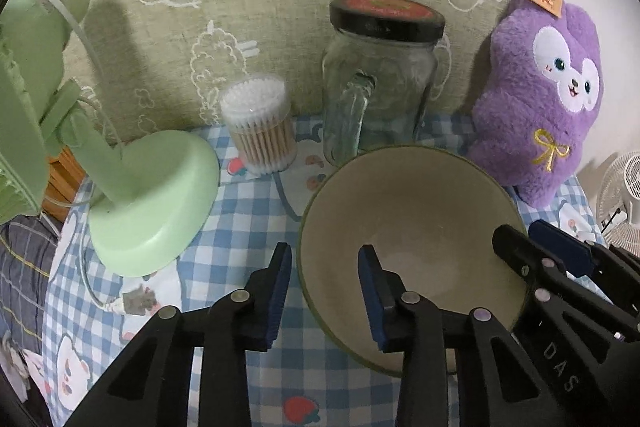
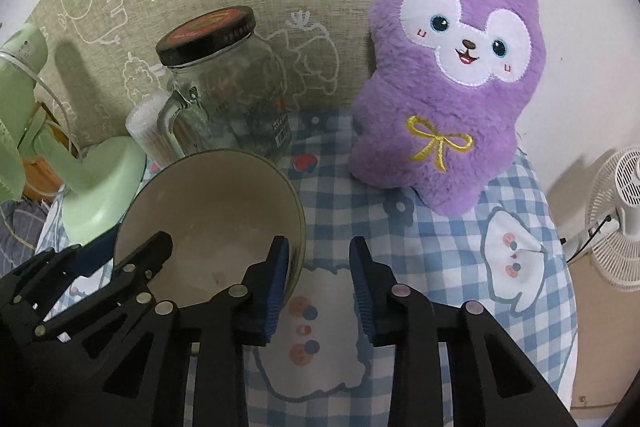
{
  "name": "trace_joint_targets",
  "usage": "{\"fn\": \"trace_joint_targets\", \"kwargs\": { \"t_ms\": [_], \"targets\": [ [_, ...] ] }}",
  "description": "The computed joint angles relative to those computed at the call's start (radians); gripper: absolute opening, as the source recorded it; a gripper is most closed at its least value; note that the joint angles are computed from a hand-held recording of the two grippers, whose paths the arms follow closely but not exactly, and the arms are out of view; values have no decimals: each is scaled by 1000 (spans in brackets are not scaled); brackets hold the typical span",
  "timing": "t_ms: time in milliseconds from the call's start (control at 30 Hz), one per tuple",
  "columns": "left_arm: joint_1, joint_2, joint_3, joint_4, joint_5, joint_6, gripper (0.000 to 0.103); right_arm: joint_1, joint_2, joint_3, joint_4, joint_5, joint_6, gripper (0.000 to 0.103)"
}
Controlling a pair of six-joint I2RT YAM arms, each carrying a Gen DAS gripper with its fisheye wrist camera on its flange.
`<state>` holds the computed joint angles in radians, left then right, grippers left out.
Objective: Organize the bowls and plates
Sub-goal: 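Close both grippers on the floral bowl's rim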
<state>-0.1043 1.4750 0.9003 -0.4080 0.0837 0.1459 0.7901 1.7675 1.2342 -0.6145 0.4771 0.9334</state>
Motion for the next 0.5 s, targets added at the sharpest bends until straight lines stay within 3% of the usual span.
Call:
{"fn": "trace_joint_targets", "kwargs": {
  "t_ms": [167,300,500],
  "targets": [
    [-5,22,-7,34,-15,2,15,-13,18,3,39,-14,-24,18],
    [14,33,0,38,12,3,14,-10,32,13,49,-12,-23,11],
    [17,30,14,16,12,6,12,-2,32,36,5,-19,-5,11]
  ]
}}
